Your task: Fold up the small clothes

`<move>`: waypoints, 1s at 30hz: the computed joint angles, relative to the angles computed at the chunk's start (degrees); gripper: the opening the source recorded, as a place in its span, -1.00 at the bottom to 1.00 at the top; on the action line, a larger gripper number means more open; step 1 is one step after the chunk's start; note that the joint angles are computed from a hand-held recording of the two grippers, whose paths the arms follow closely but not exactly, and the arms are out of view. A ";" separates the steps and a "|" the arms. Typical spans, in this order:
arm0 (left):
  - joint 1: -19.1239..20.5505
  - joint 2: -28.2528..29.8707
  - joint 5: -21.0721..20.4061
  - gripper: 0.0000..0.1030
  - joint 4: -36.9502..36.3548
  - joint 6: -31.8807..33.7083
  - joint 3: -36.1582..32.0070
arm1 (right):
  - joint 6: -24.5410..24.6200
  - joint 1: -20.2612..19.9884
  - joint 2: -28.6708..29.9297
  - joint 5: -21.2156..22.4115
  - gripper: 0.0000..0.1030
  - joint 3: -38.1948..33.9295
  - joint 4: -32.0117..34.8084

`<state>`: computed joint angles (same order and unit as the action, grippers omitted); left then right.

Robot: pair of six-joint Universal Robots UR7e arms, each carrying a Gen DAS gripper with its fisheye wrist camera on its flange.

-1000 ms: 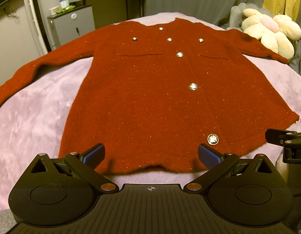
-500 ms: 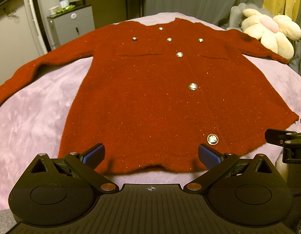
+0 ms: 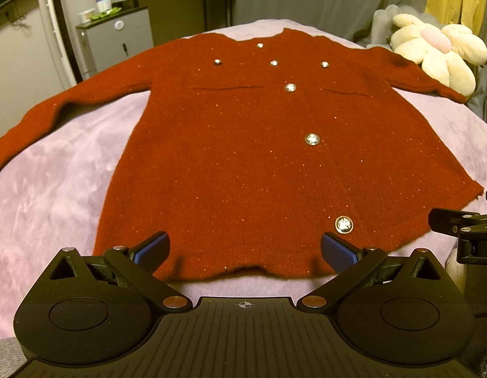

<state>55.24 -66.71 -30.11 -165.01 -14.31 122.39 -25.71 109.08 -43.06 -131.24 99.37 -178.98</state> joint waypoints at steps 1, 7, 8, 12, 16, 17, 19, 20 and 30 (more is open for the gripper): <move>0.00 0.00 0.00 1.00 0.00 0.00 0.00 | -0.01 0.00 0.02 -0.03 0.92 -0.01 -0.02; 0.02 -0.01 -0.04 1.00 0.02 0.01 -0.02 | -0.03 -0.05 0.08 0.03 0.92 -0.01 -0.08; 0.02 -0.01 -0.04 1.00 0.02 0.01 -0.02 | -0.01 -0.05 0.09 0.03 0.92 -0.03 -0.06; 0.01 -0.08 -0.03 1.00 -0.38 -0.06 0.53 | 0.04 -0.01 0.13 -0.01 0.92 -0.11 0.01; 0.01 -0.08 -0.04 1.00 -0.39 -0.06 0.53 | 0.13 0.03 0.17 -0.05 0.92 -0.19 0.12; 0.01 -0.08 -0.04 1.00 -0.39 -0.06 0.53 | 0.12 0.03 0.18 -0.02 0.92 -0.21 0.13; 0.01 -0.08 -0.04 1.00 -0.39 -0.06 0.53 | 0.12 0.03 0.18 -0.02 0.92 -0.21 0.13; 0.01 -0.08 -0.04 1.00 -0.39 -0.06 0.53 | 0.12 0.03 0.18 -0.02 0.92 -0.21 0.13; 0.07 -0.02 -0.14 1.00 -0.69 -0.05 0.73 | 0.15 0.01 0.11 -0.01 0.92 -0.16 0.19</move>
<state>55.31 -66.73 -30.25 -165.70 -14.36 123.12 -25.56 109.09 -42.95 -131.25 99.21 -178.79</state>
